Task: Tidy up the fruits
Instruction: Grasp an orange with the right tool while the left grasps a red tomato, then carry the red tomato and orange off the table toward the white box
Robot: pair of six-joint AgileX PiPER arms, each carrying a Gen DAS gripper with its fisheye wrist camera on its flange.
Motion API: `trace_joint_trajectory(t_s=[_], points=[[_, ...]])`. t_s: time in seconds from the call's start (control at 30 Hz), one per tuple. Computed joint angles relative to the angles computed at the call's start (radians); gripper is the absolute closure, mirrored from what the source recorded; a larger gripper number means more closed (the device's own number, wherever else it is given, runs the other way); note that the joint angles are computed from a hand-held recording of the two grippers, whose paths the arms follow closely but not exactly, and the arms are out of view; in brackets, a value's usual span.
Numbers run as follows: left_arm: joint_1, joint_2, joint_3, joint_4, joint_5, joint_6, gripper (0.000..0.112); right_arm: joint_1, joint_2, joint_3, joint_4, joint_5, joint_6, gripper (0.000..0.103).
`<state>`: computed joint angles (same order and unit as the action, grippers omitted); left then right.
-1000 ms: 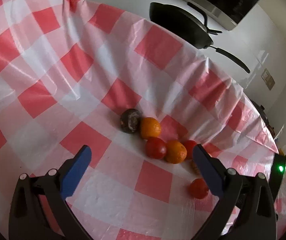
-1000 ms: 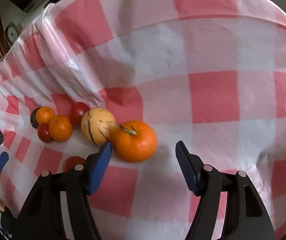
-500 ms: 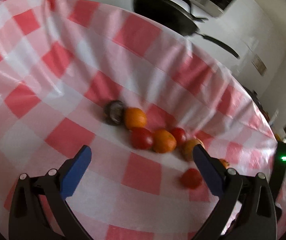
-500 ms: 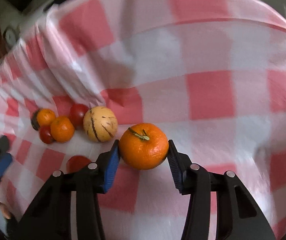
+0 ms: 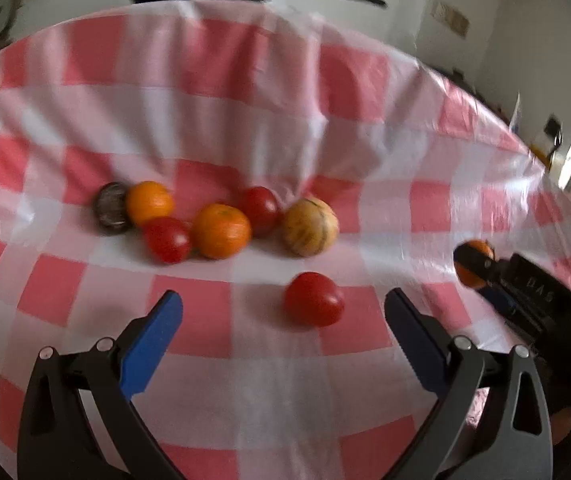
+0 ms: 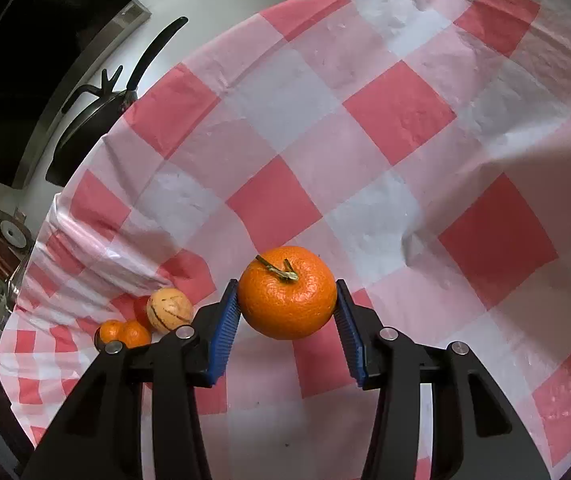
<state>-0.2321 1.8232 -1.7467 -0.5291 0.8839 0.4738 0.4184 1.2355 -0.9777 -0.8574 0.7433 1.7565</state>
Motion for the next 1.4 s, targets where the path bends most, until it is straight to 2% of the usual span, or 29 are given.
trace_joint_trajectory(t_s=[0.07, 0.27, 0.37, 0.43, 0.5, 0.6, 0.77, 0.87, 1.0, 1.23, 1.4], points=[[-0.053, 0.011, -0.018, 0.108, -0.028, -0.038, 0.012, -0.004, 0.015, -0.012, 0.002, -0.008, 0.006, 0.057], [-0.118, 0.132, -0.207, 0.270, 0.096, -0.078, 0.028, -0.024, -0.005, 0.009, 0.022, -0.034, 0.021, 0.057], [-0.124, 0.185, -0.287, 0.286, 0.163, -0.065, 0.042, -0.024, -0.008, 0.008, 0.028, -0.028, 0.006, 0.057], [-0.127, 0.194, -0.300, 0.286, 0.181, -0.048, 0.060, -0.018, -0.011, 0.005, 0.031, -0.015, -0.007, 0.057], [-0.118, 0.177, -0.270, 0.251, 0.169, -0.012, 0.071, -0.011, -0.006, 0.000, 0.024, -0.008, -0.011, 0.057], [-0.092, 0.103, -0.154, 0.218, 0.079, 0.003, 0.072, 0.002, -0.008, 0.001, 0.002, -0.001, -0.006, 0.057], [0.000, 0.007, -0.046, 0.057, 0.014, 0.002, 0.072, -0.009, -0.031, 0.028, -0.005, -0.035, 0.004, 0.057], [0.075, -0.082, 0.077, -0.048, -0.036, 0.049, 0.072, -0.030, -0.046, 0.045, 0.008, -0.066, -0.002, 0.057], [0.119, -0.174, 0.221, -0.050, -0.116, 0.082, 0.072, -0.025, -0.041, 0.042, 0.000, -0.066, -0.009, 0.057], [0.345, -0.318, 0.376, -0.185, -0.057, 0.255, 0.072, 0.023, -0.055, 0.047, -0.054, -0.035, 0.033, 0.057], [0.525, -0.402, 0.452, -0.285, 0.029, 0.372, 0.072, 0.251, -0.103, 0.075, -0.117, 0.107, 0.224, 0.057]])
